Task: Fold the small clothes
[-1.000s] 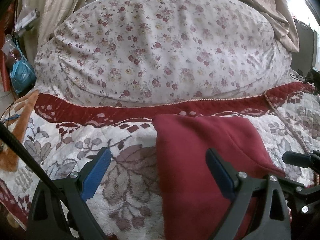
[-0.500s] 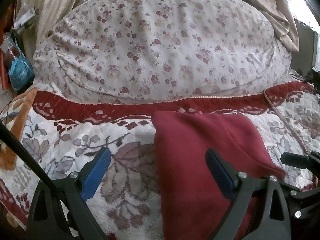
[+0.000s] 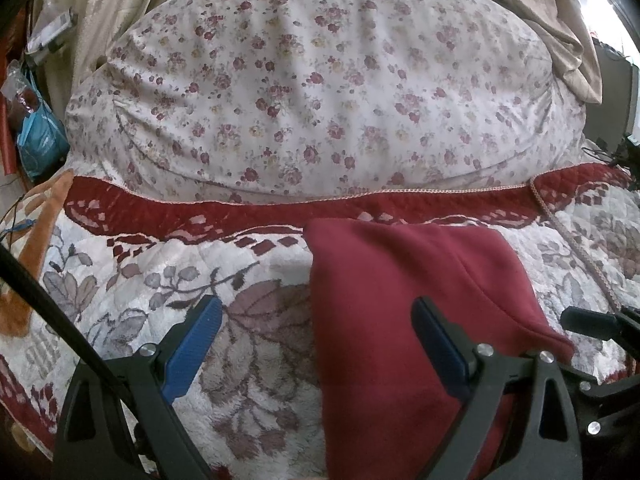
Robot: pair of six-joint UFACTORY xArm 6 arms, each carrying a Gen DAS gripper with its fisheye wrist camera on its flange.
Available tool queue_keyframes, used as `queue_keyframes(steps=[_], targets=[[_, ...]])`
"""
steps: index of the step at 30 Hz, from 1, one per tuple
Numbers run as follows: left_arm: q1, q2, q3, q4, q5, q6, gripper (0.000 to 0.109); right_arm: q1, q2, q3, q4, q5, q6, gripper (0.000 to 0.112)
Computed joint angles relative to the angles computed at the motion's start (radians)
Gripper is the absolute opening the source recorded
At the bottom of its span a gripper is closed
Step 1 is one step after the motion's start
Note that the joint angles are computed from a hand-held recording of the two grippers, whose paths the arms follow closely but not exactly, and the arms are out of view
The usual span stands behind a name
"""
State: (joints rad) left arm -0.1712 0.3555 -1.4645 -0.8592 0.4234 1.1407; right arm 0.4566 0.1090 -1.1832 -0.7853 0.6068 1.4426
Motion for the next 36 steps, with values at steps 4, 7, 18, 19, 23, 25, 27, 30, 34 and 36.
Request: queue_keyframes(steps=[4, 7, 18, 19, 23, 25, 27, 30, 34, 36], targets=[[0.001, 0.002, -0.004, 0.002, 0.003, 0.002, 0.095, -0.001, 0.005, -0.004, 0.006, 0.000, -0.001, 0.086], [0.001, 0.003, -0.001, 0.002, -0.001, 0.005, 0.095, 0.000, 0.007, -0.006, 0.010, 0.003, -0.004, 0.086], [0.003, 0.005, -0.004, 0.004, 0.002, 0.003, 0.095, 0.002, 0.019, -0.013, 0.024, 0.005, -0.006, 0.087], [0.002, 0.006, -0.005, 0.005, 0.003, 0.002, 0.095, 0.003, 0.020, -0.014, 0.025, 0.004, -0.007, 0.087], [0.002, 0.007, -0.006, 0.006, 0.003, 0.000, 0.095, 0.005, 0.024, -0.018, 0.027, 0.006, -0.008, 0.087], [0.003, 0.007, -0.007, 0.007, 0.005, 0.000, 0.095, 0.005, 0.024, -0.019, 0.027, 0.007, -0.007, 0.087], [0.003, 0.007, -0.007, 0.009, 0.005, 0.000, 0.095, 0.003, 0.024, -0.018, 0.029, 0.004, -0.010, 0.087], [0.003, 0.006, -0.006, 0.009, 0.003, 0.001, 0.095, 0.004, 0.027, -0.019, 0.031, 0.005, -0.008, 0.087], [0.002, 0.008, -0.010, 0.014, 0.005, -0.006, 0.095, 0.004, 0.027, -0.019, 0.032, 0.006, -0.010, 0.087], [0.002, 0.008, -0.010, 0.013, 0.005, -0.006, 0.095, 0.004, 0.027, -0.020, 0.032, 0.006, -0.008, 0.087]])
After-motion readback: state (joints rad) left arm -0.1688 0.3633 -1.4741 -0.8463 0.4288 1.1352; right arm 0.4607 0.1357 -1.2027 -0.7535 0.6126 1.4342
